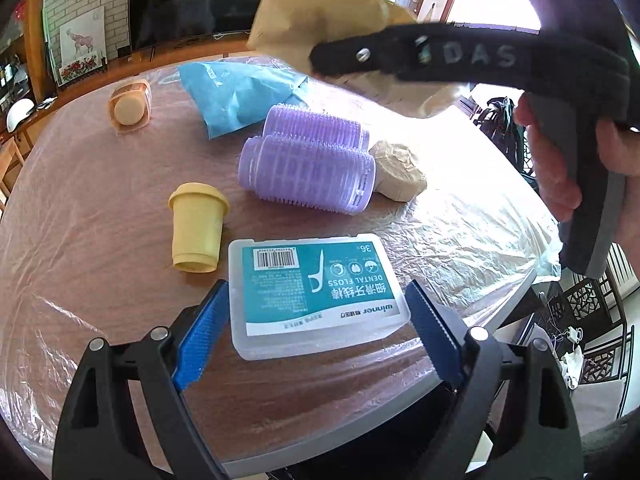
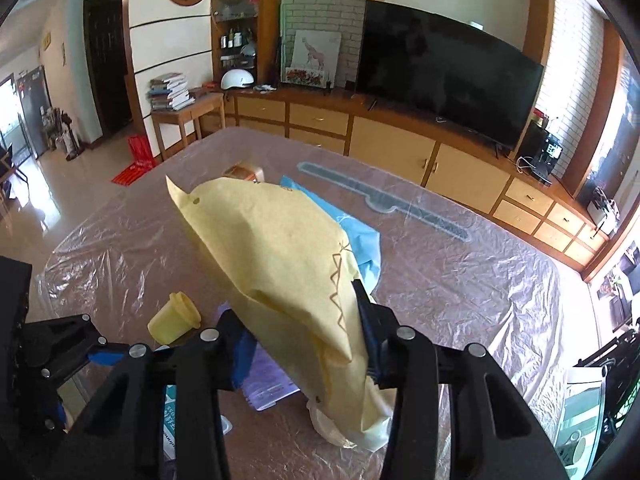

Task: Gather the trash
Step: 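Carry the floss box and yellow paper bag over the trash bin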

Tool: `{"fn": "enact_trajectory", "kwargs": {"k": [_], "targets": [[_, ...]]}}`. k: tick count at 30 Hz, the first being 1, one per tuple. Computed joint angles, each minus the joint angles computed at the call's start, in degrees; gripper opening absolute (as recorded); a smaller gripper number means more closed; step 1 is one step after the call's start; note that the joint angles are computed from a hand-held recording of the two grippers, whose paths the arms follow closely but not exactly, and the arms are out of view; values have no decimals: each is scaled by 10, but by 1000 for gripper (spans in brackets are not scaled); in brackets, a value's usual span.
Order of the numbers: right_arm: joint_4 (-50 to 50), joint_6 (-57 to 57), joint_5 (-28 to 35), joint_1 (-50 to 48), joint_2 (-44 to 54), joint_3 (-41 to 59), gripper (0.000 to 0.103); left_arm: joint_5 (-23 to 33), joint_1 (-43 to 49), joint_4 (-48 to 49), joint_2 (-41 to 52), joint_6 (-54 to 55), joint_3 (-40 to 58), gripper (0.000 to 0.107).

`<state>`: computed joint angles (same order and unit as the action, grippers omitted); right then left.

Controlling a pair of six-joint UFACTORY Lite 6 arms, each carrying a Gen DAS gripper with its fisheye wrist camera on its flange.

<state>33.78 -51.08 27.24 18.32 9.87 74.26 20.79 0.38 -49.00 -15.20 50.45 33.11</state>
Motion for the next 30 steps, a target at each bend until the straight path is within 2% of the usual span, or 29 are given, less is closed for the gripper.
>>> {"fn": "enact_trajectory", "kwargs": {"k": [7, 19, 30], "targets": [[32, -17, -2, -21, -48, -36, 42, -8, -13, 17, -8, -22, -5, 88], [80, -44, 18, -54, -107, -87, 42, 22, 15, 16, -43, -20, -1, 88], [94, -61, 17, -65, -127, -118, 42, -3, 7, 31, -28, -29, -11, 87]]}}
